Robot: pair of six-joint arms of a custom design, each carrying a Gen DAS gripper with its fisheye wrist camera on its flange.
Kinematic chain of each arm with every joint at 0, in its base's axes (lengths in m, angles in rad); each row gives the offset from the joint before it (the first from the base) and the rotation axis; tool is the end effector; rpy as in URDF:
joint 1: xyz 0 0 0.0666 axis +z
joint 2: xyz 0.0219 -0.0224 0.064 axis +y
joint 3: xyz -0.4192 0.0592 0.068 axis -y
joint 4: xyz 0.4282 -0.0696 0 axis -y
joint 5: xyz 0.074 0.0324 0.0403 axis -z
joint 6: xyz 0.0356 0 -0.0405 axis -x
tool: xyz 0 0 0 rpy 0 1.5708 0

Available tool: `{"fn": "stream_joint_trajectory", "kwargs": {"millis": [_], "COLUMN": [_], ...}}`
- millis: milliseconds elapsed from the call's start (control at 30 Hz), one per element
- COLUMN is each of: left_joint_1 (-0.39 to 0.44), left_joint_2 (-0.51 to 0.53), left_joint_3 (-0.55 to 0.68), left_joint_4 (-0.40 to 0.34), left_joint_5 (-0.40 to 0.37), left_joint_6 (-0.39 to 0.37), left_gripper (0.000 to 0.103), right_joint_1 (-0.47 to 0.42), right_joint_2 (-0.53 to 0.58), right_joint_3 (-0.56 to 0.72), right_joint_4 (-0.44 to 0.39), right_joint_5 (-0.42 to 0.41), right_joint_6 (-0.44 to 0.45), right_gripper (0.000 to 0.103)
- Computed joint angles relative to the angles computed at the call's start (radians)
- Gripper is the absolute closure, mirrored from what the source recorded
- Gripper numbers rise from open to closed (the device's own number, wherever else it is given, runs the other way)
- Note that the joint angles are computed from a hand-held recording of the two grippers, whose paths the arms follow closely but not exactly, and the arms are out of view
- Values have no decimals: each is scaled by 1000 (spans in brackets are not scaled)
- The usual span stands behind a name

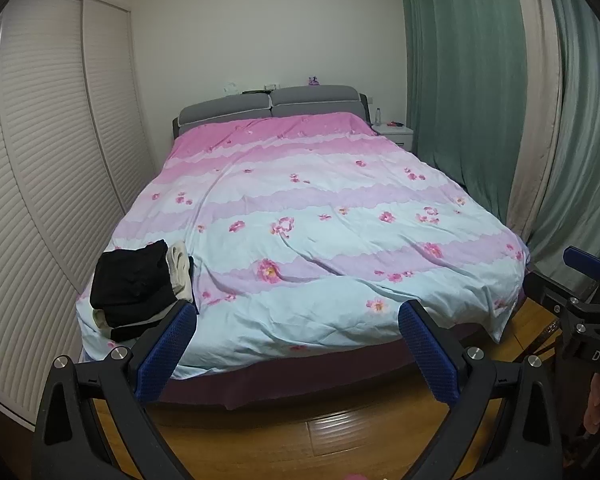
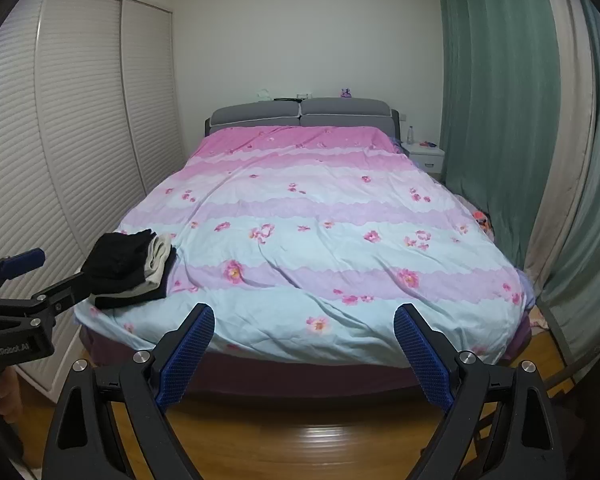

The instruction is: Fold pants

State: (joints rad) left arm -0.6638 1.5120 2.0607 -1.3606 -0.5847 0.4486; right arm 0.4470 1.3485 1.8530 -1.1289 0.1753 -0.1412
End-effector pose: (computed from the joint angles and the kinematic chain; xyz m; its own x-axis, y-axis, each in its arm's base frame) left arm 0.4070 -0.2939 0.7010 -0.6080 0.0165 -0.7937 -0.0545 0.9966 0.0624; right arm 0.4168 0.1925 0.6975 -0.5639 -0.1166 -0.8176 -0.2209 0.9752 0.0132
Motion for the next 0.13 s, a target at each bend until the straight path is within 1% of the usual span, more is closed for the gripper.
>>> {"fn": "stream_joint_trajectory", "kwargs": {"millis": [133], "left_joint_1": [3], "left_joint_2": [-1], "left_joint_3": [-3], "left_joint_4": [2], "left_joint_5": [14], "left_joint_6": [6], "left_gripper": [0], "right_joint_1": [1], "right_joint_2": [0], "right_joint_3": [1], "right_joint_4": [-4], "right_joint_5": [1], "right_joint_6": [-1], "right_gripper": [11]}}
